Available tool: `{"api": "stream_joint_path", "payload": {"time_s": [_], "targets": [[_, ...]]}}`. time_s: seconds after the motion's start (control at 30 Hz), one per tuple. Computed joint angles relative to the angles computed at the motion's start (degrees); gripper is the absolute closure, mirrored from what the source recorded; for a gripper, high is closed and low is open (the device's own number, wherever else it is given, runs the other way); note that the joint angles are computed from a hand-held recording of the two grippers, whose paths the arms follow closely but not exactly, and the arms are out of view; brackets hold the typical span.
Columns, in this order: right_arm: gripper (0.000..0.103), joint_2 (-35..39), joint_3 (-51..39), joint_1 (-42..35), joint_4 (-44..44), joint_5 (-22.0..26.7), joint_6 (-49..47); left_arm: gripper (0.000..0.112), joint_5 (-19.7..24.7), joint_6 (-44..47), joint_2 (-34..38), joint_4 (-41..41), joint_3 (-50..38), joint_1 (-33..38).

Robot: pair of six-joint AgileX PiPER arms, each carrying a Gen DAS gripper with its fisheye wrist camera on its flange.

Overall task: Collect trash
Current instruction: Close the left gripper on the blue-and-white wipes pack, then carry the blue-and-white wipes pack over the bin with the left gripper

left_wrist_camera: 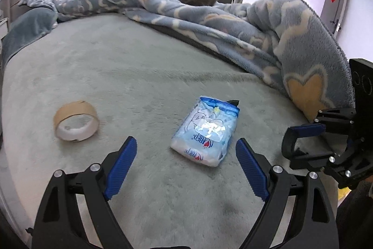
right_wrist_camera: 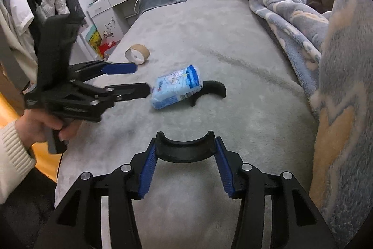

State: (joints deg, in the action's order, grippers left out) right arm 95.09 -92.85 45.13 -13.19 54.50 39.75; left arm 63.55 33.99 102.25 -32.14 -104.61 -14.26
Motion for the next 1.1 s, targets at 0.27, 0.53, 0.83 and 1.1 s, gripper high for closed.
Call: {"api": "stream_joint_path", "payload": {"time_s": [0.27, 0.53, 0.83, 1.1], "targets": [[0.054, -2.5, 2.6, 0.1, 1.3, -1.6, -1.1, 0.024, 2.4, 0.2, 4.2, 0.3, -4.3, -2.2], [0.054, -2.3, 2.0, -0.1, 2.2, -0.3, -2.6, 0.048, 4.4, -1.6, 6.8, 1.6, -7.0, -3.5], [0.054, -1.0, -0.7, 1.3, -0.1, 2.6, -0.3, 0.051, 4.2, -1.9, 2.9, -0.1, -5.1, -2.9], [0.054, -0.1, -3.7, 4.0, -3.5, 6.3, 3.9, 0.051, 2.1, -3.3, -4.6, 1.7, 2.2, -2.7]]}}
